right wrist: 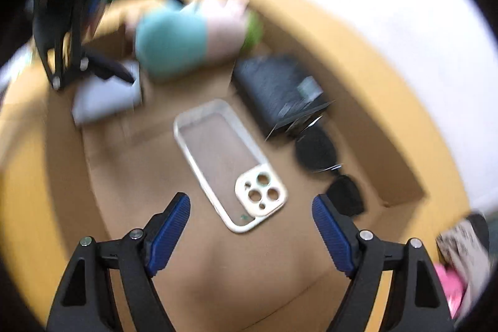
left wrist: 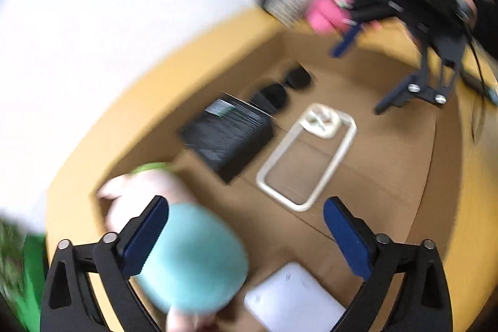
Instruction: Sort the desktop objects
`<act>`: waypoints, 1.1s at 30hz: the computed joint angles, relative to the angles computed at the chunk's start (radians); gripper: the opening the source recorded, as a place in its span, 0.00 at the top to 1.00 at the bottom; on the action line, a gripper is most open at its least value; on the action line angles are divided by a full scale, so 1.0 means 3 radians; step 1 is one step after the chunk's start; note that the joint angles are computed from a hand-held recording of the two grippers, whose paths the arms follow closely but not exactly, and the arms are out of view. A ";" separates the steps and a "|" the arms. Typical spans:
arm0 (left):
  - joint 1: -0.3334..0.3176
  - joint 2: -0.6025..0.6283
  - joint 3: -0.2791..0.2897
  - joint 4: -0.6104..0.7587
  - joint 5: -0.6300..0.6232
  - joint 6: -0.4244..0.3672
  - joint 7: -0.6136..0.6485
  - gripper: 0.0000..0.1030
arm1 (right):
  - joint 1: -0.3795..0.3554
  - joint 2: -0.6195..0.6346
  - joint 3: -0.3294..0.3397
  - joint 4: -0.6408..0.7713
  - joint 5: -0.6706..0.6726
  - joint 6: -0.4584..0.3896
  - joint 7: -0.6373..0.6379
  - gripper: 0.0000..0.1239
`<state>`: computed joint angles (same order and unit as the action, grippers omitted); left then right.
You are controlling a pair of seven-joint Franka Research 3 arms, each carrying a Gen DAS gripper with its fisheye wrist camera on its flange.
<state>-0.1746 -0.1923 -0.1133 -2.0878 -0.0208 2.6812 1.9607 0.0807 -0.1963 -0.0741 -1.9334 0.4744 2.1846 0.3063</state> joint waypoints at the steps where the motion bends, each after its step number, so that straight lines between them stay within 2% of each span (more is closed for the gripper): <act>1: 0.0069 -0.0158 -0.0037 -0.0155 0.0093 0.0173 -0.0240 0.00 | -0.0015 -0.0170 -0.0046 -0.0149 0.0219 0.0107 0.0073 0.34; 4: 0.0279 -0.0688 -0.0138 -0.0665 0.0348 0.0589 -0.1027 0.00 | -0.0023 -0.0520 -0.0073 -0.0572 0.0668 0.0567 0.0503 0.33; 7: 0.0647 -0.1148 -0.0462 -0.1142 0.0507 0.0868 -0.2027 0.00 | 0.0016 -0.0772 -0.0046 -0.1009 0.0971 0.1142 0.1058 0.32; 9: 0.1026 -0.1346 -0.0871 -0.1366 0.0616 0.0965 -0.2711 0.00 | 0.0080 -0.0889 -0.0044 -0.1264 0.1182 0.1529 0.1353 0.31; 11: 0.1378 -0.1492 -0.1281 -0.1557 0.0759 0.1138 -0.3216 0.00 | 0.0108 -0.0980 0.0086 -0.1530 0.1239 0.2032 0.1644 0.31; 14: 0.2055 -0.1650 -0.1999 -0.1575 0.0990 0.1120 -0.3859 0.00 | -0.0029 -0.0997 0.0434 -0.1805 0.0892 0.2554 0.2078 0.31; 16: 0.2336 -0.1612 -0.2300 -0.1509 0.1097 0.1053 -0.4122 0.00 | 0.0059 -0.1050 0.0489 -0.1959 0.0751 0.2783 0.2052 0.31; 18: 0.2392 -0.1458 -0.2390 -0.1458 0.1179 0.1006 -0.4218 0.00 | 0.0057 -0.1023 0.0609 -0.2061 0.0580 0.2948 0.2112 0.31; 20: 0.2422 -0.1349 -0.2443 -0.1451 0.1257 0.1038 -0.4322 0.00 | -0.0197 -0.0992 0.0862 -0.2124 0.0365 0.2923 0.2437 0.31; 21: 0.2383 -0.1315 -0.2399 -0.1461 0.1269 0.1061 -0.4361 0.00 | -0.0192 -0.0967 0.0857 -0.2140 0.0364 0.2918 0.2494 0.30; 22: 0.2353 -0.1293 -0.2364 -0.1464 0.1295 0.1061 -0.4390 0.00 | -0.0100 -0.0929 0.0786 -0.2172 0.0382 0.3027 0.2509 0.29; 26: 0.2249 -0.1241 -0.2267 -0.1450 0.1426 0.0990 -0.4494 0.00 | 0.0017 -0.0877 0.0755 -0.2315 0.0298 0.3439 0.2663 0.22; 27: 0.2232 -0.1204 -0.2260 -0.1424 0.1463 0.0938 -0.4514 0.00 | -0.0017 -0.0873 0.0784 -0.2320 0.0250 0.3419 0.2713 0.17; 31: 0.2194 -0.1106 -0.2231 -0.1352 0.1617 0.0822 -0.4638 0.00 | -0.0436 -0.0908 0.1153 -0.2342 0.0015 0.3342 0.3051 0.17; 33: 0.2168 -0.1096 -0.2205 -0.1345 0.1698 0.0794 -0.4711 0.00 | -0.0499 -0.0933 0.1195 -0.2354 -0.0077 0.3324 0.3154 0.17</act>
